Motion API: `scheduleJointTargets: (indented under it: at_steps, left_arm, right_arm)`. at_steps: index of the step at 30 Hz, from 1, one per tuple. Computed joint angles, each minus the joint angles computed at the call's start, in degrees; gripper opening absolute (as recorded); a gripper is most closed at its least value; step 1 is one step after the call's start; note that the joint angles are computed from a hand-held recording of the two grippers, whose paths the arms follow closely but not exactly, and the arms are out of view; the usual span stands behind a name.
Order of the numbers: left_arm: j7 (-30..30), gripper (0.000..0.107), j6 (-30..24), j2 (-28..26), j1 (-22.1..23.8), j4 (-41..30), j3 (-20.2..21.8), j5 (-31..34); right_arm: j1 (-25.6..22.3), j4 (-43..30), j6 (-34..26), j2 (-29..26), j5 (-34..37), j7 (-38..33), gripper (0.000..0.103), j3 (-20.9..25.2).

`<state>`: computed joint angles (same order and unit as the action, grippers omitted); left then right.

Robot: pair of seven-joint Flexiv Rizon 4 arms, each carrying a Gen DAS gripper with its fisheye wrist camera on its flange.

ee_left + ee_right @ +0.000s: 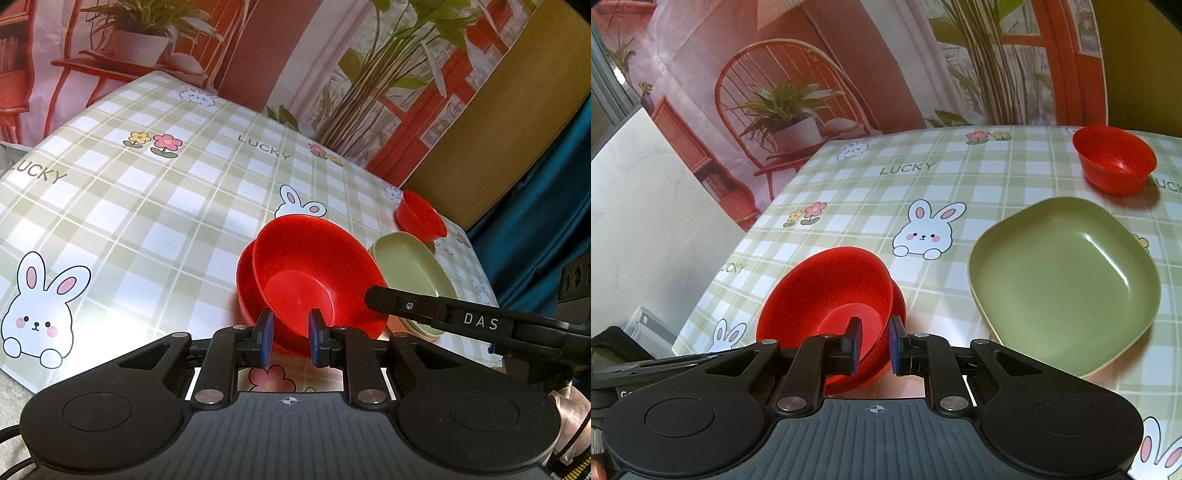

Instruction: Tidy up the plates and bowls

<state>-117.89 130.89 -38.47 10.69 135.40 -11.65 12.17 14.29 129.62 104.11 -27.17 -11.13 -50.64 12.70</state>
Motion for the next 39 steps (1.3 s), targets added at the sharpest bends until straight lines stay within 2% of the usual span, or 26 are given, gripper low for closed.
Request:
scheduleJointTargets:
  at_steps: [9, 19, 20, 24, 30, 34, 39]
  left_arm:
    - [-0.1, 0.02, -0.7, 0.2, -0.1, 0.1, 0.1, -0.5]
    - [-0.5, 0.02, -1.7, 0.1, -0.1, 0.1, 0.0, -1.0]
    - [-0.6, 0.023, -1.8, 0.0, -0.1, 0.1, -0.1, -1.1]
    - [-0.7, 0.033, -0.4, 0.1, -1.5, 0.4, 1.0, -2.5]
    - [1.2, 0.033, -0.3, 1.6, -4.8, 0.3, 3.3, -5.2]
    - [3.5, 0.033, -0.4, 3.1, -7.7, -0.3, 5.0, -8.1]
    - [6.0, 0.036, -1.0, 4.3, -10.4, -1.7, 6.0, -11.1]
  right_arm:
    - [-0.8, -0.1, -0.5, -0.3, -0.3, -0.4, 0.015, 0.6]
    - [0.4, 0.0, -0.5, 0.0, 0.2, -0.7, 0.016, -0.4]
    - [0.8, 0.1, -0.4, 0.1, 0.4, -0.7, 0.016, -0.8]
    - [4.5, 0.7, 0.5, 0.8, 2.0, -1.0, 0.017, -4.6]
    - [12.4, 2.1, 3.0, 2.6, 6.4, -3.8, 0.019, -13.0]
    - [17.7, 3.3, 4.9, 3.9, 10.2, -8.6, 0.023, -19.4]
    - [18.8, 3.9, 7.0, 5.3, 14.6, -14.6, 0.031, -22.4]
